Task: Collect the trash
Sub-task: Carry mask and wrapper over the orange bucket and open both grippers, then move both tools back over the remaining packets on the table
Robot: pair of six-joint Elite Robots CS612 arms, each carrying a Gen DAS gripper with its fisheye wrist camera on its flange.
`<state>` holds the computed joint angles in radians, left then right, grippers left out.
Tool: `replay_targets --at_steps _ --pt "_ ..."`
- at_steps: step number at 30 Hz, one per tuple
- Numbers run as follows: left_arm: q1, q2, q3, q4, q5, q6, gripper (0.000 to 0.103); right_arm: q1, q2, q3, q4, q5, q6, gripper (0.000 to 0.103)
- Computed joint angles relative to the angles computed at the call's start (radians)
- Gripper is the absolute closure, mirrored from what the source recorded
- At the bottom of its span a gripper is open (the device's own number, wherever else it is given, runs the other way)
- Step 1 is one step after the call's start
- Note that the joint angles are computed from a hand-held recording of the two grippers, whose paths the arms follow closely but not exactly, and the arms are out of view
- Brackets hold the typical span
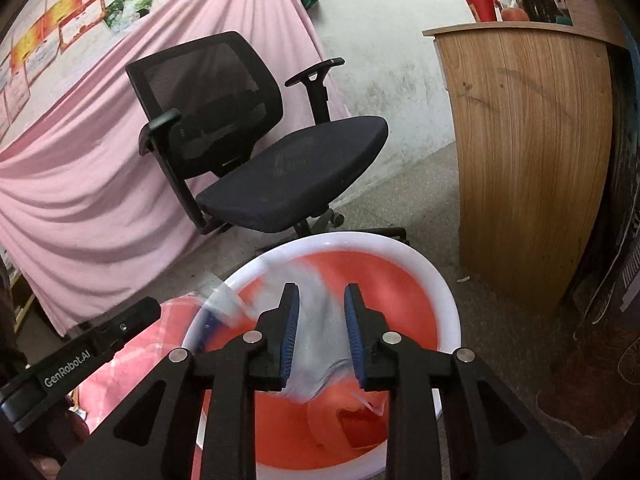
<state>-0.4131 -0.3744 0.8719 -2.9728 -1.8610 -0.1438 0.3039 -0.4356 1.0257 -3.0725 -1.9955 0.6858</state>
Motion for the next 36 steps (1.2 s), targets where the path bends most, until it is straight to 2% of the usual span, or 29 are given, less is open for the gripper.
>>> replay_targets --at_steps 6,10,12,14,19,22,24,25,26,28,30,34,36 --pt "0.002 -0.008 0.021 -0.036 0.03 -0.002 0.077 -0.001 -0.004 0.003 0.001 -0.004 0.006 0.078" --pt "0.005 -0.02 0.047 -0.076 0.055 -0.005 0.066 0.001 -0.002 -0.003 -0.004 -0.006 -0.004 0.077" --pt "0.006 -0.026 0.058 -0.095 0.073 -0.003 0.062 0.004 -0.001 -0.004 -0.013 -0.012 -0.011 0.072" --pt "0.009 -0.036 0.078 -0.129 0.094 -0.005 0.052 0.007 -0.001 -0.004 -0.035 -0.02 -0.021 0.059" --pt "0.022 -0.053 0.125 -0.233 0.153 -0.049 0.038 0.017 0.007 -0.022 -0.063 -0.049 -0.059 0.054" --pt "0.028 -0.066 0.154 -0.285 0.191 -0.055 0.025 0.022 0.015 -0.034 -0.098 -0.058 -0.079 0.051" --pt "0.031 -0.075 0.177 -0.339 0.218 -0.049 0.021 0.029 0.022 -0.044 -0.133 -0.074 -0.107 0.041" --pt "0.032 -0.08 0.191 -0.367 0.232 -0.043 0.016 0.032 0.025 -0.048 -0.153 -0.079 -0.117 0.028" --pt "0.034 -0.085 0.204 -0.393 0.249 -0.037 0.007 0.035 0.028 -0.051 -0.175 -0.084 -0.125 0.022" --pt "0.034 -0.095 0.234 -0.455 0.294 -0.03 0.003 0.04 0.035 -0.06 -0.215 -0.086 -0.141 0.021" --pt "0.04 -0.104 0.262 -0.507 0.304 -0.015 0.002 0.045 0.042 -0.07 -0.246 -0.088 -0.161 0.017" --pt "0.048 -0.129 0.321 -0.568 0.331 0.03 0.002 0.06 0.063 -0.102 -0.334 -0.098 -0.227 0.0" --pt "0.052 -0.139 0.348 -0.598 0.352 0.043 0.002 0.071 0.08 -0.128 -0.391 -0.114 -0.292 0.0"
